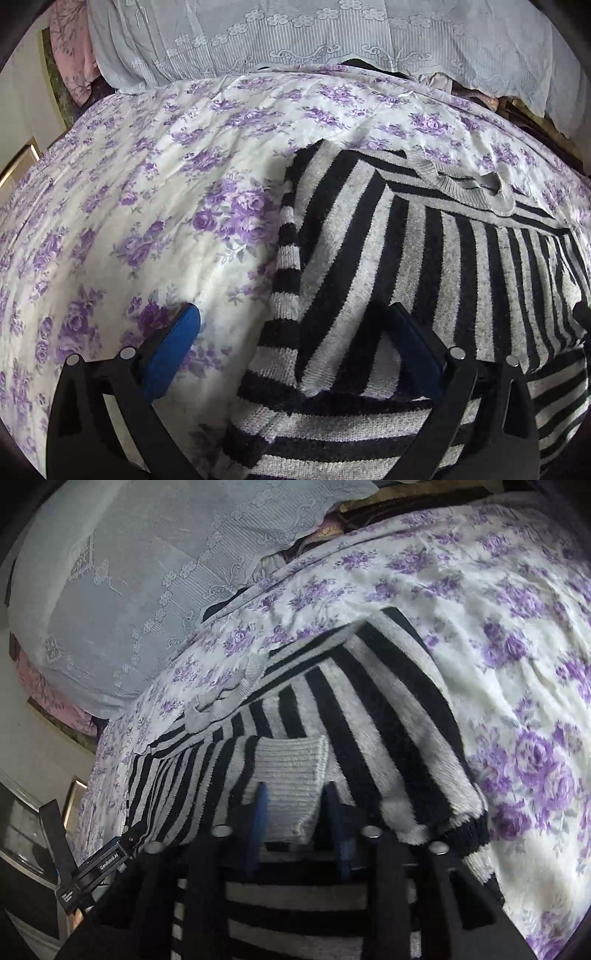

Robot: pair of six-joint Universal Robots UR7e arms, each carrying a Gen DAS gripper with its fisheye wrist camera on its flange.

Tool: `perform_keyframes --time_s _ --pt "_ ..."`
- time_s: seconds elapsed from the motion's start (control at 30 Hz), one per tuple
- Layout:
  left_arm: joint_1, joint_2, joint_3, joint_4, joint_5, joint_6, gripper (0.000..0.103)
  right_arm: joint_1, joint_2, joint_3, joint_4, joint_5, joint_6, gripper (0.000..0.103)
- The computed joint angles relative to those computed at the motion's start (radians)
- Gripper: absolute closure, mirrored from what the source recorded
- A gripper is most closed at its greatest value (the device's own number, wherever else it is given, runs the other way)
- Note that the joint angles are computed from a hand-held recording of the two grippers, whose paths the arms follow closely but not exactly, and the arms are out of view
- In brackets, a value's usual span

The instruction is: Fold small clothes

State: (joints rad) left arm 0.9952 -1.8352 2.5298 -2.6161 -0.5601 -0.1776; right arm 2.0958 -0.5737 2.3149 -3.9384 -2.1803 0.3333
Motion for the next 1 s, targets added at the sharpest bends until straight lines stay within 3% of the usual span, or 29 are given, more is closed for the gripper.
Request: perform_keyframes --time_s 0.07,0.17,0.27,0.3,0.37,0.47,0.57,0.67,0.77,0.83,0.9,0.97,1.0 --pt "0.003 -0.031 -0.003 0.008 0.003 -0.015 0.005 0.043 0.0 -0.037 -0.029 -0.045 -0.048 0.093" --pt "0.041 -0.042 -0.028 0.017 -0.009 -0.054 0.005 0.105 0.004 -0.1 -0.011 -0.177 -0.15 0.097" --pt "0.05 -0.035 -0.041 0.067 -0.011 -0.081 0.004 0.052 0.031 -0.103 0.084 -0.272 -0.113 0.097" --pt "0.037 -0.031 -0.035 0.072 0.011 -0.083 0.004 0.017 0.042 -0.081 0.068 -0.254 -0.074 0.1" --pt "-0.003 -0.05 -0.022 0.099 0.054 -0.09 0.005 -0.004 -0.003 -0.017 -0.006 -0.162 -0.031 0.097" --pt "-0.064 -0.128 -0.019 0.093 0.035 -0.076 0.005 0.06 -0.028 -0.004 -0.125 -0.173 -0.076 0.094" --pt "-0.077 -0.107 -0.089 0.133 -0.076 -0.05 0.005 0.089 -0.075 -0.042 0.022 -0.076 -0.11 0.094" --pt "-0.029 0.022 -0.167 0.131 -0.183 0.009 0.005 0.096 -0.047 -0.125 0.171 -0.055 -0.138 0.094" --pt "0.02 0.163 -0.158 -0.035 -0.128 0.1 0.005 0.048 0.017 -0.177 0.246 -0.056 -0.124 0.094" --pt "0.095 0.268 -0.165 -0.135 -0.084 0.15 0.004 -0.009 0.051 -0.169 0.199 -0.023 -0.159 0.102" --pt "0.102 0.266 -0.171 -0.17 -0.095 0.149 0.004 -0.021 0.026 -0.153 0.211 0.016 -0.125 0.103" --pt "0.073 0.274 -0.154 -0.229 -0.011 0.17 0.004 0.001 0.032 -0.156 0.201 -0.023 -0.112 0.102" --pt "0.069 0.262 -0.145 -0.238 0.003 0.169 0.005 0.019 0.035 -0.158 0.199 -0.047 -0.104 0.095"
